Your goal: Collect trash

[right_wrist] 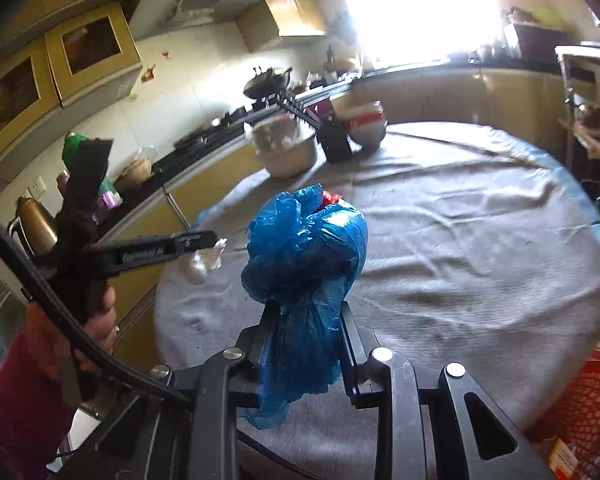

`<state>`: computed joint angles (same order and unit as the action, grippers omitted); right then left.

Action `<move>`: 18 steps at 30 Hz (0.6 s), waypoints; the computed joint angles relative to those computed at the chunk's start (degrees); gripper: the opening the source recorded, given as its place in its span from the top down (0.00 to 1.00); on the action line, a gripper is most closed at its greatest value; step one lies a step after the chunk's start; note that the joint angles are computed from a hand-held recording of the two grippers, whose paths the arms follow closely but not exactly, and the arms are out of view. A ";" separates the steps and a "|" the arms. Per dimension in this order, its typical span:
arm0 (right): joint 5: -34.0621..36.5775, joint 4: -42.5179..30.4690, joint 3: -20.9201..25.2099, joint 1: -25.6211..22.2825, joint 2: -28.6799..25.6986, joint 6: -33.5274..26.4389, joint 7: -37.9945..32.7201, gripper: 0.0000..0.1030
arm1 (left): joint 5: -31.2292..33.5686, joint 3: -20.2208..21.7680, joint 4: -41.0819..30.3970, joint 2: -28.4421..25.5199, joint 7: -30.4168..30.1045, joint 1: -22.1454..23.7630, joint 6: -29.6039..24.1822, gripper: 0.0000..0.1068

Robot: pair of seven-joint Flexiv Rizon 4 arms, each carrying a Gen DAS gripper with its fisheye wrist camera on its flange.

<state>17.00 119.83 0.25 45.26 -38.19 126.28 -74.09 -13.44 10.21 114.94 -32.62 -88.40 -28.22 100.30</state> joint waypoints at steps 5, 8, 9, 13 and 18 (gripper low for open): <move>7.00 3.99 -1.57 4.04 3.53 3.57 -2.52 0.71 | -1.84 11.20 1.80 0.81 -0.97 -12.82 1.66 0.79; 10.66 6.21 -0.92 5.21 5.58 5.78 -4.37 0.71 | -5.24 18.89 2.98 0.57 -0.15 -22.17 2.86 0.79; 11.95 6.85 -0.65 5.61 6.24 6.49 -5.08 0.71 | -6.59 21.04 3.36 0.42 0.32 -24.92 3.13 0.79; 15.60 9.12 1.20 5.78 8.48 8.80 -7.47 0.71 | -11.85 27.40 4.23 -0.64 2.41 -33.46 3.94 0.79; 18.74 11.32 4.04 4.89 10.42 11.92 -9.43 0.71 | -18.91 34.69 4.52 -3.38 5.17 -43.53 3.92 0.79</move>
